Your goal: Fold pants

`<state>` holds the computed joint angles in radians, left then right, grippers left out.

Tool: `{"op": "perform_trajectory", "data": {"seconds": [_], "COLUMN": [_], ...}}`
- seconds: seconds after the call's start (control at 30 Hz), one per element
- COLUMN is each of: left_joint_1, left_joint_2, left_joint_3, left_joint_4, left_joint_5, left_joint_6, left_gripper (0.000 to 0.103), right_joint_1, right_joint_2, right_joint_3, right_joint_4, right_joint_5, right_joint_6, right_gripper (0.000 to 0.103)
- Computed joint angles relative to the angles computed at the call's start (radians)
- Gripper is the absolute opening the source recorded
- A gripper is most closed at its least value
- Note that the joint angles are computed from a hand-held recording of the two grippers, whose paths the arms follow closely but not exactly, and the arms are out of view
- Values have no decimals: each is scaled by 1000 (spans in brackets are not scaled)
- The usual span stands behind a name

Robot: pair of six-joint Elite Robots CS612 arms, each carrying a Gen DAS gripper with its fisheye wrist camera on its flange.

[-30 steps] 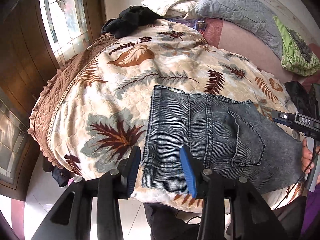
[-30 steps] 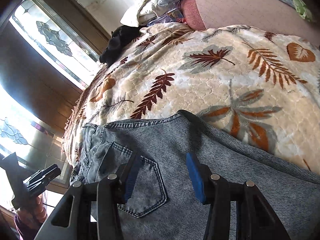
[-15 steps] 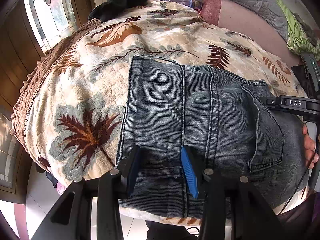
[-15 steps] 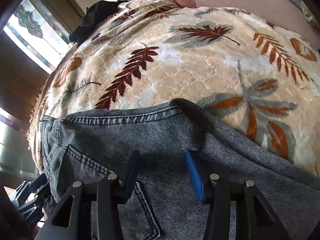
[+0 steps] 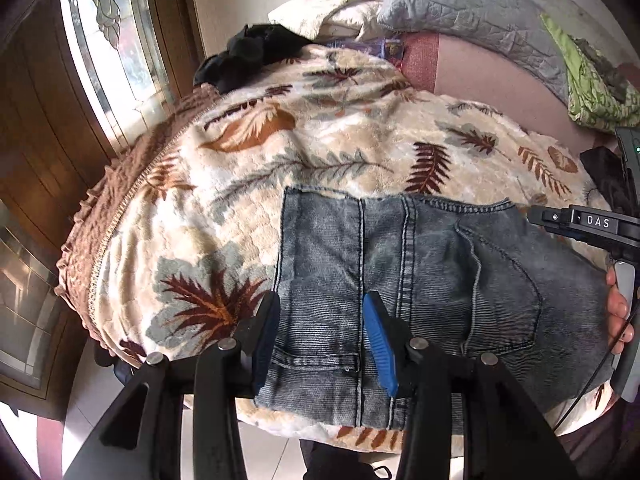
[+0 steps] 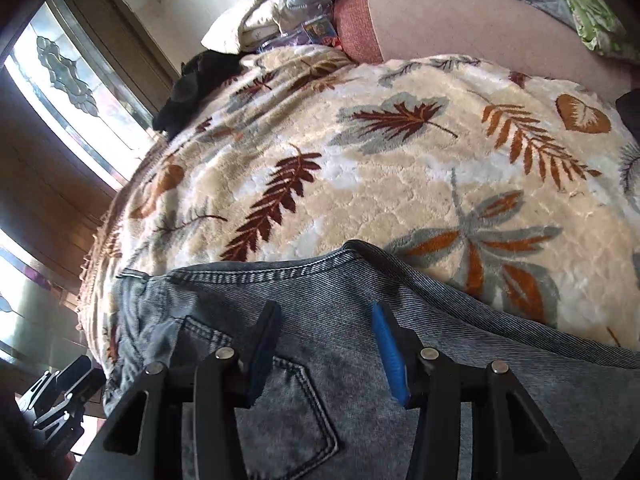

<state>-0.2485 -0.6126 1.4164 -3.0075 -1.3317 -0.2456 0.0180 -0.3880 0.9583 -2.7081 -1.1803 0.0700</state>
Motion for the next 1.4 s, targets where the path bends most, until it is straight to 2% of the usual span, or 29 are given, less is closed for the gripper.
{"op": "perform_trajectory", "data": {"seconds": [0.07, 0.2, 0.3, 0.43, 0.57, 0.77, 0.8, 0.87, 0.93, 1.07, 1.17, 1.27, 1.4], "left_joint_1": [-14, -42, -69, -106, -138, -176, -181, -190, -195, -192, -186, -180, -170], "left_joint_2": [-37, -99, -134, -169, -189, -207, -210, -212, -209, -201, -187, -167, -143], "left_joint_3": [51, 129, 173, 217, 251, 284, 288, 291, 289, 271, 250, 230, 209], "left_joint_4": [-82, -222, -312, -373, -437, -519, -536, -561, -588, -560, -519, -481, -416], "left_joint_5": [34, 47, 48, 41, 34, 48, 50, 68, 92, 118, 144, 185, 210], "left_joint_6": [15, 28, 77, 131, 166, 200, 207, 218, 218, 181, 148, 111, 61], "left_gripper": [50, 73, 75, 82, 83, 86, 89, 93, 94, 95, 95, 95, 95], "right_joint_1": [-10, -34, -56, -87, -111, -132, -134, -135, -134, -141, -149, -161, -181], "right_joint_2": [-50, -142, -208, -287, -352, -417, -425, -436, -447, -463, -463, -459, -448], "right_joint_3": [90, 247, 362, 497, 614, 749, 768, 802, 832, 879, 899, 910, 912], "right_joint_4": [-101, -265, -398, -532, -660, -901, -940, -1017, -1077, -1144, -1154, -1129, -1071], "right_joint_5": [-5, 10, 7, -22, -88, -212, -228, -262, -297, -314, -325, -348, -330], "right_joint_6": [-7, -23, -26, -19, -20, -3, -7, -9, -29, -24, -19, -5, 26], "right_gripper": [51, 51, 51, 51, 51, 53, 59, 64, 64, 65, 67, 67, 67]}}
